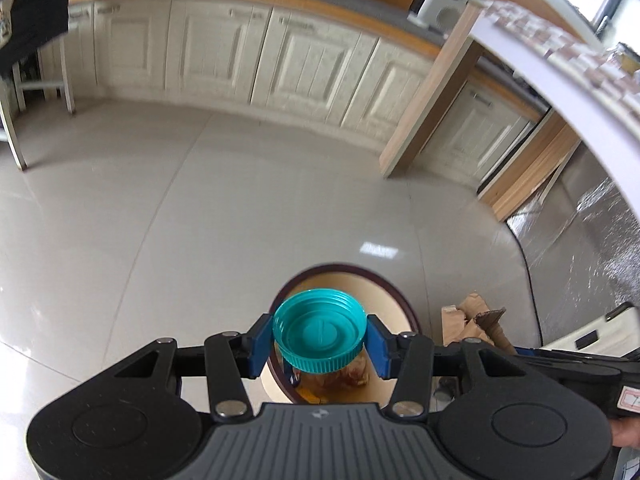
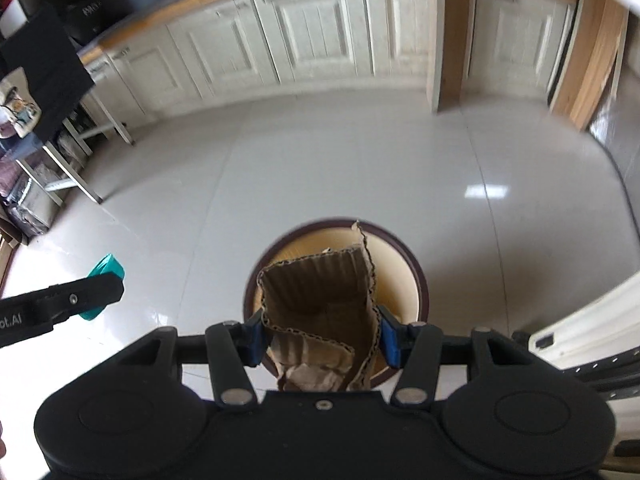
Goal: Collect trash
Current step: 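Open the right gripper to drop the cardboard while the left gripper releases the teal lid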
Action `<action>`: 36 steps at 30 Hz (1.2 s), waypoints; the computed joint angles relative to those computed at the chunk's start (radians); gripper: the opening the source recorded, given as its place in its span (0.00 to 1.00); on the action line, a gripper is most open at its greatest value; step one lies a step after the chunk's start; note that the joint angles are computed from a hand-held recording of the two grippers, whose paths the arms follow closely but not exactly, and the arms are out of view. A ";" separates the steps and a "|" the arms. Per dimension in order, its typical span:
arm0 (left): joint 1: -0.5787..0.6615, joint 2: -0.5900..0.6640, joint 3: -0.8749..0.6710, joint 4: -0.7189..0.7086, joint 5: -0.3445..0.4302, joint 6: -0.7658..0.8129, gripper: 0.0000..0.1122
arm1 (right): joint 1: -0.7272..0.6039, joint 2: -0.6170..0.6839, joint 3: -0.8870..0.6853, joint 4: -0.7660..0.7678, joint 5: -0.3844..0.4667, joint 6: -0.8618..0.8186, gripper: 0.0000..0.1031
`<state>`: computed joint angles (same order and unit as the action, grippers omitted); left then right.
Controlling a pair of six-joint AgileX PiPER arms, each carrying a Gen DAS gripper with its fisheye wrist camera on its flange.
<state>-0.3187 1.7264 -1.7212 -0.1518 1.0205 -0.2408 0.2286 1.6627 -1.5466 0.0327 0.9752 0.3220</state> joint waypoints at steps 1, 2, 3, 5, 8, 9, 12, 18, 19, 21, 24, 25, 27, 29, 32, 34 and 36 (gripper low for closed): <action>0.002 0.014 0.008 -0.010 -0.009 0.005 0.44 | -0.005 0.015 0.006 0.006 -0.009 -0.001 0.53; 0.002 0.027 0.014 -0.020 -0.018 0.010 0.44 | -0.008 0.030 0.012 0.012 -0.019 -0.002 0.53; 0.001 0.046 0.006 -0.028 -0.020 0.012 0.44 | -0.014 0.046 0.019 0.023 -0.030 -0.007 0.53; 0.001 0.077 0.016 -0.050 -0.039 0.026 0.44 | -0.024 0.079 0.018 0.039 -0.043 -0.010 0.53; -0.003 0.120 0.028 -0.076 -0.064 0.039 0.44 | -0.040 0.121 0.028 0.062 -0.068 -0.012 0.54; -0.002 0.130 0.039 -0.087 -0.074 0.046 0.44 | -0.046 0.136 0.032 0.075 -0.076 -0.015 0.54; -0.001 0.166 0.052 -0.114 -0.090 0.062 0.44 | -0.067 0.176 0.039 0.120 -0.092 -0.028 0.55; 0.017 0.225 0.088 -0.149 -0.132 0.082 0.44 | -0.095 0.243 0.049 0.219 -0.130 -0.077 0.60; 0.022 0.233 0.092 -0.156 -0.138 0.084 0.44 | -0.094 0.254 0.046 0.225 -0.136 -0.081 0.61; 0.031 0.246 0.095 -0.168 -0.145 0.093 0.44 | -0.091 0.278 0.033 0.218 -0.139 -0.082 0.63; 0.039 0.266 0.089 -0.172 -0.151 0.096 0.44 | -0.092 0.320 0.005 0.236 -0.126 -0.127 0.75; 0.042 0.272 0.086 -0.174 -0.151 0.099 0.44 | -0.094 0.330 -0.003 0.242 -0.120 -0.137 0.85; 0.042 0.285 0.077 -0.173 -0.151 0.103 0.44 | -0.094 0.340 -0.005 0.246 -0.125 -0.143 0.90; 0.040 0.301 0.063 -0.174 -0.149 0.107 0.44 | -0.090 0.340 0.000 0.227 -0.132 -0.132 0.91; 0.034 0.325 0.038 -0.170 -0.144 0.110 0.44 | -0.094 0.338 0.007 0.214 -0.134 -0.128 0.92; 0.025 0.341 0.016 -0.164 -0.143 0.106 0.44 | -0.099 0.331 0.018 0.209 -0.138 -0.130 0.93; 0.017 0.356 -0.005 -0.160 -0.144 0.103 0.44 | -0.106 0.322 0.027 0.203 -0.144 -0.136 0.94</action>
<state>-0.3013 2.0820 -1.7266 -0.3123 0.8768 -0.1381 0.1229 1.9851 -1.5195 0.2353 0.8316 0.1857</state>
